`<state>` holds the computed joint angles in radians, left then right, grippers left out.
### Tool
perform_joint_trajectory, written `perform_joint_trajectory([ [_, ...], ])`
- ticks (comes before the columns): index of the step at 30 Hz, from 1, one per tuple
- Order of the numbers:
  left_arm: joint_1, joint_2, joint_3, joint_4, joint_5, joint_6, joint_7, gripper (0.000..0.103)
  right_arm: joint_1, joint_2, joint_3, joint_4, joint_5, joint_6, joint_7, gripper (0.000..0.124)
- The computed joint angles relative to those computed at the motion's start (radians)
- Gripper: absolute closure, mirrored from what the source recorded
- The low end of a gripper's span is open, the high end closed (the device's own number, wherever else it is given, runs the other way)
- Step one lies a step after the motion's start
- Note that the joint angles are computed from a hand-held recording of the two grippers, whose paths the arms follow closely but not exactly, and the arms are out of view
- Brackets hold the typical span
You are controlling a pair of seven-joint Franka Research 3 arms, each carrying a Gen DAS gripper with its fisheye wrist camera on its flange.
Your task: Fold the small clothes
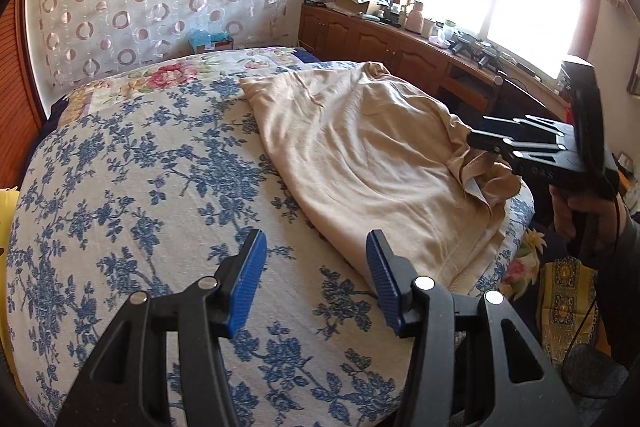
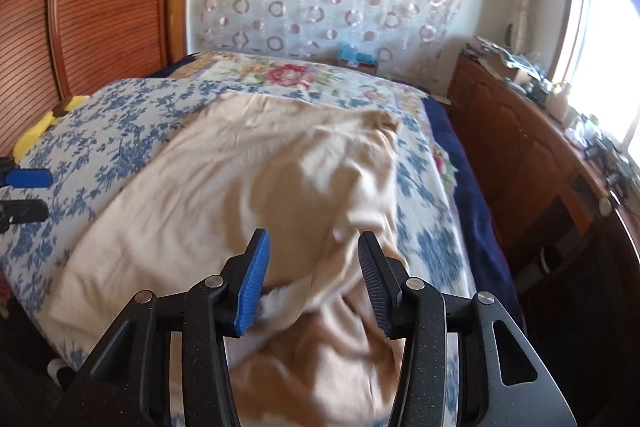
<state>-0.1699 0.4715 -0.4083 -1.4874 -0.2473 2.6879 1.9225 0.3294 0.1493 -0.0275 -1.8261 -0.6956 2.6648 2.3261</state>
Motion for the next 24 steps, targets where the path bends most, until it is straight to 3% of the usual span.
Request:
perform_joint_trajectory([
  [9, -0.01, 0.007, -0.009, 0.002, 0.0, -0.01, 0.01, 0.052, -0.029, -0.081, 0.041, -0.117, 0.053, 0.095, 0.031, 0.075],
  [16, -0.011, 0.002, -0.009, -0.006, -0.004, -0.011, 0.013, 0.052, -0.01, -0.024, 0.024, -0.058, 0.021, 0.01, 0.061, 0.077],
  [19, -0.009, 0.001, -0.012, -0.01, -0.011, -0.013, 0.018, 0.052, -0.023, -0.04, 0.022, -0.088, 0.076, 0.031, 0.017, 0.112],
  [20, -0.009, 0.001, -0.012, -0.011, -0.012, -0.013, 0.018, 0.052, -0.026, -0.053, 0.02, -0.105, 0.076, 0.047, 0.017, 0.118],
  [24, -0.013, 0.004, -0.013, -0.008, -0.013, -0.016, 0.02, 0.052, -0.048, -0.134, 0.021, -0.183, -0.032, 0.071, 0.118, 0.121],
])
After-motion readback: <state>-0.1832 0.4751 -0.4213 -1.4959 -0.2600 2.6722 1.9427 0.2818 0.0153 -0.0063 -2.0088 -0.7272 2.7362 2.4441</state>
